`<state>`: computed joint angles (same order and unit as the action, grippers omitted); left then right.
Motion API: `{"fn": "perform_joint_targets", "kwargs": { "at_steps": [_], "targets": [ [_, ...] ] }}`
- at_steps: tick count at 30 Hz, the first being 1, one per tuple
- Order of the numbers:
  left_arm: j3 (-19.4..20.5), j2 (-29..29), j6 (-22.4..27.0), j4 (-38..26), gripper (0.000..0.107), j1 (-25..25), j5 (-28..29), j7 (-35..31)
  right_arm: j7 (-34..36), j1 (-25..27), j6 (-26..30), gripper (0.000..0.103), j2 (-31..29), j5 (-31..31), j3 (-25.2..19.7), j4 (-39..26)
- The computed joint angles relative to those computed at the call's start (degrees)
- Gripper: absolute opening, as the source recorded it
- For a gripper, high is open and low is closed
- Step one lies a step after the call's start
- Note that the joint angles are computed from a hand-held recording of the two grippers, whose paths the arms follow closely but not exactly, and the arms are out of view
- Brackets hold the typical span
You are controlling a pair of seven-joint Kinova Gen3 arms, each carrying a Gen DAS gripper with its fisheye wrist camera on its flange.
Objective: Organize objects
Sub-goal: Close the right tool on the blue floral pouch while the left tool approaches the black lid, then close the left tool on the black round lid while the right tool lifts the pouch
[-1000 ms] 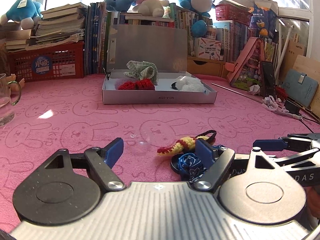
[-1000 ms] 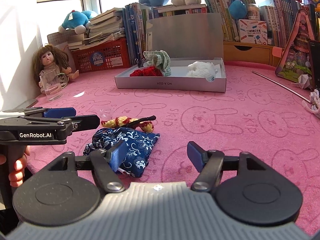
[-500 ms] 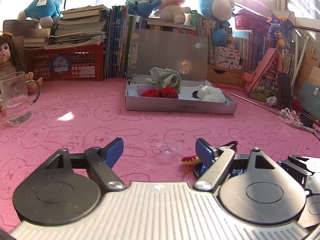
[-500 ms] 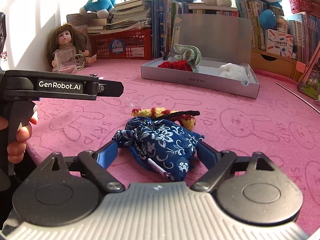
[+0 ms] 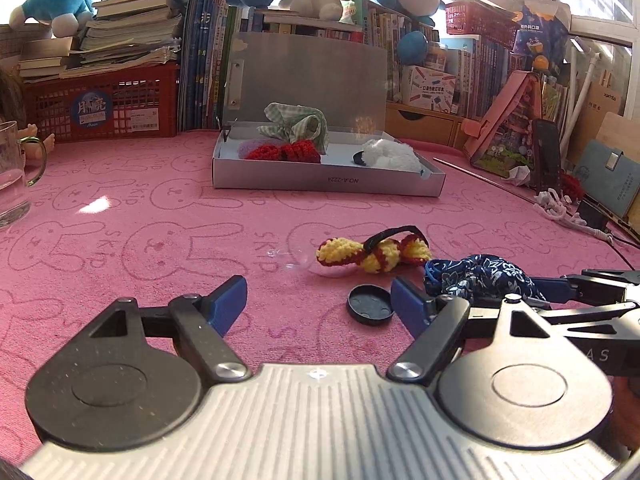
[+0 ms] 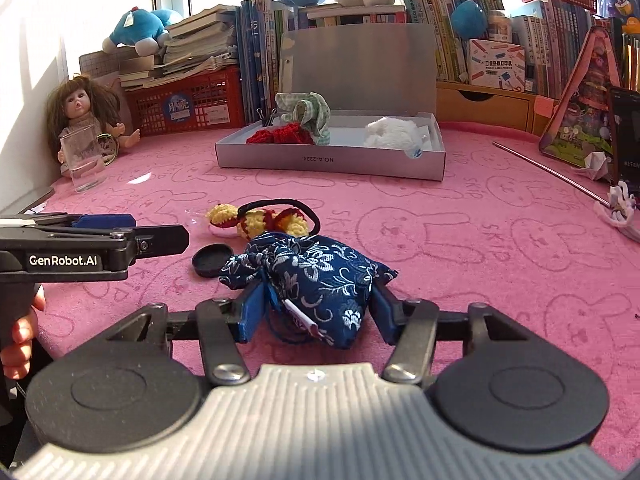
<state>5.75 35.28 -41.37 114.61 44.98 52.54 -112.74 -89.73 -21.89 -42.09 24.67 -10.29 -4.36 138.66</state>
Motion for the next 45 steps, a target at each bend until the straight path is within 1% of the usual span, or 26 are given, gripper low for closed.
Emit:
{"fn": "perform_joint_targets", "kwargs": {
  "at_steps": [4, 9, 10, 12, 13, 15, 17, 19, 21, 23, 28, 34, 37, 42, 45],
  "targets": [
    [0.11, 1.27, 0.35, -1.36, 0.083, 0.63, -0.85, -0.96, 1.07, -1.12, -1.09, 0.059, 0.04, -4.61, 1.62, 0.51],
    [-0.42, 3.04, 1.80, -4.55, 0.082, 1.67, 1.12, -4.26, 0.91, -0.65, -1.53, 0.061, 0.25, -6.82, 2.28, 0.76],
    [-0.43, 3.31, 2.08, -5.09, 0.081, 1.73, 1.57, -4.81, 0.67, -0.43, -1.82, 0.065, 0.38, -6.79, 2.20, 0.86],
    [-0.48, 3.79, 2.55, -6.08, 0.081, 1.82, 2.59, -5.89, -0.59, 0.32, -2.77, 0.068, 0.79, -6.33, 1.81, 1.15],
    [-0.49, 3.98, 2.65, -6.43, 0.080, 1.90, 3.10, -6.40, -1.19, 0.70, -3.38, 0.075, 0.99, -5.78, 1.59, 1.38],
    [-0.56, 4.39, 2.81, -7.09, 0.073, 2.06, 4.27, -7.64, -1.38, 0.38, -4.53, 0.077, 1.44, -6.12, 1.65, 1.51],
    [-0.80, 4.84, 2.07, -7.76, 0.069, 2.75, 6.10, -9.99, -0.73, -0.50, -5.63, 0.079, 1.95, -7.11, 1.96, 1.54],
    [-0.31, 5.01, 1.63, -7.89, 0.068, 2.47, 6.30, -10.86, 0.16, -1.49, -6.30, 0.083, 2.40, -8.48, 2.28, 1.29],
    [0.08, 5.20, 1.23, -8.01, 0.068, 2.25, 6.38, -11.38, 0.80, -2.14, -6.63, 0.085, 2.76, -9.59, 2.46, 0.97],
    [0.20, 5.56, 0.73, -8.40, 0.068, 2.42, 7.06, -12.58, 1.19, -2.57, -6.20, 0.087, 2.92, -10.75, 2.58, 0.39],
    [1.20, 6.28, -0.73, -9.58, 0.068, 2.37, 9.48, -14.95, 0.47, -2.36, -4.99, 0.089, 3.23, -11.41, 2.48, -0.68],
    [2.35, 6.43, -1.55, -9.55, 0.068, 1.69, 9.33, -14.92, 0.30, -2.29, -4.91, 0.090, 3.47, -10.88, 2.51, -0.76],
    [2.49, 6.49, -2.13, -9.43, 0.063, 1.78, 9.38, -14.68, 0.13, -1.72, -4.12, 0.091, 3.30, -9.81, 2.40, -1.02],
    [2.74, 6.40, -2.65, -9.19, 0.051, 1.52, 9.44, -14.17, 0.70, -1.51, -2.50, 0.092, 3.03, -9.02, 2.59, -1.72],
    [2.79, 6.42, -2.64, -9.22, 0.047, 1.42, 9.29, -14.11, 1.81, -1.66, -0.44, 0.095, 2.70, -8.86, 2.89, -2.62]
  ]
}}
